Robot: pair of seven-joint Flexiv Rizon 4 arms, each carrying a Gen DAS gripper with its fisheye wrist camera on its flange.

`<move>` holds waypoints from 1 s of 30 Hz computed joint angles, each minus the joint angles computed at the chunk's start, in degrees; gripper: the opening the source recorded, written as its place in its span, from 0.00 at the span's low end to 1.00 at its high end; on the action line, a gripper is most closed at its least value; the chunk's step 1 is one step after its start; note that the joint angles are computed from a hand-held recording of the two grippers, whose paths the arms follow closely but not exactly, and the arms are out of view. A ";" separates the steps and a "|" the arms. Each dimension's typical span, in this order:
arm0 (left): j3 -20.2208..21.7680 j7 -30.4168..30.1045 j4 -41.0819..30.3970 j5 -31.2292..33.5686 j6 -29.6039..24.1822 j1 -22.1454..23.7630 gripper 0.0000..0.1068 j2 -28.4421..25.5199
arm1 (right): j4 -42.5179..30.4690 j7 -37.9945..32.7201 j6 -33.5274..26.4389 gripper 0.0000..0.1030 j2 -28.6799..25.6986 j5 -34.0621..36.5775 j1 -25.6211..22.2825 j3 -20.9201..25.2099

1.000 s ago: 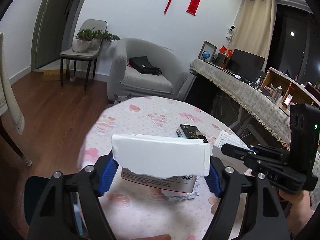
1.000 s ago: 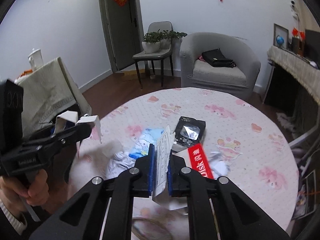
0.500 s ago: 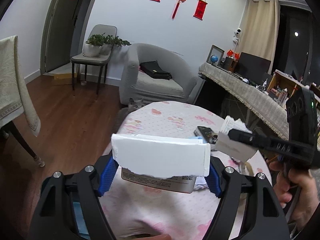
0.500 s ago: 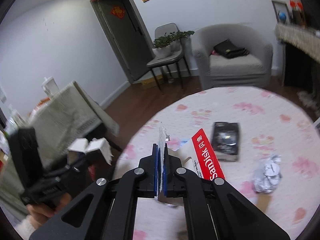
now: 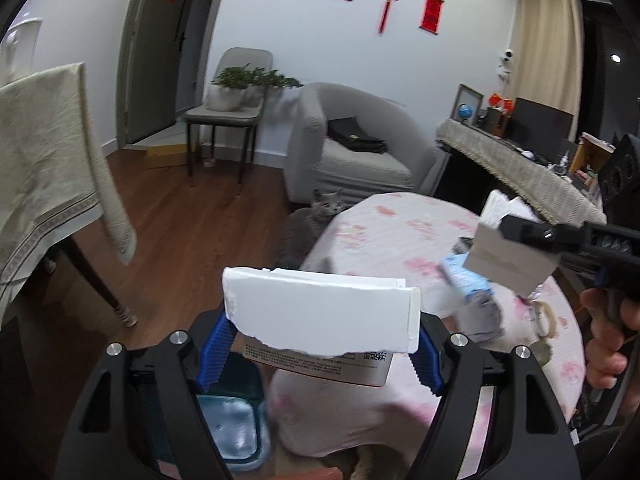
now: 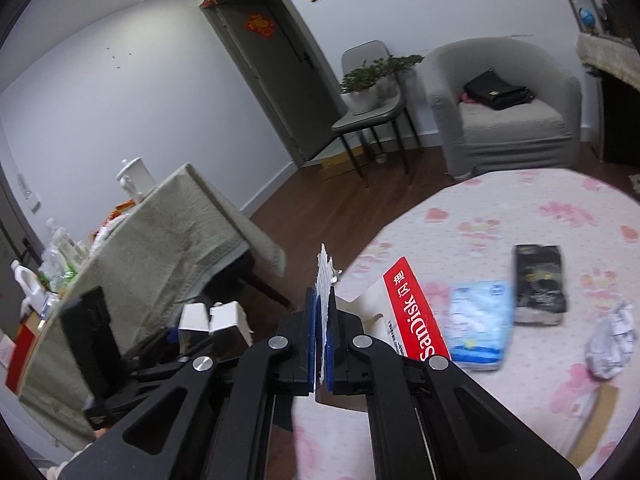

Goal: Collect trash
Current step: 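Carry both held items over the teal bin and open both tools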

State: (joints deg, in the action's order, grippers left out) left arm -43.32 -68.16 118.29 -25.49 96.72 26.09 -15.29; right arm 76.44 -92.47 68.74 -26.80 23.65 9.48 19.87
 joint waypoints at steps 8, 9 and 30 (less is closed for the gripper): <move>13.29 1.00 0.65 -1.98 -2.47 -7.88 0.72 0.98 | -3.12 -0.41 -1.80 0.04 -1.78 0.36 1.82 0.48; 14.81 1.22 0.64 -2.21 -2.71 -8.85 0.72 0.82 | -3.50 -0.33 -2.11 0.04 -2.09 -0.27 2.43 0.33; 39.95 -4.40 -1.23 2.09 -15.60 -22.72 0.79 -3.64 | -12.83 1.37 -10.10 0.04 -10.77 -8.47 11.81 -0.81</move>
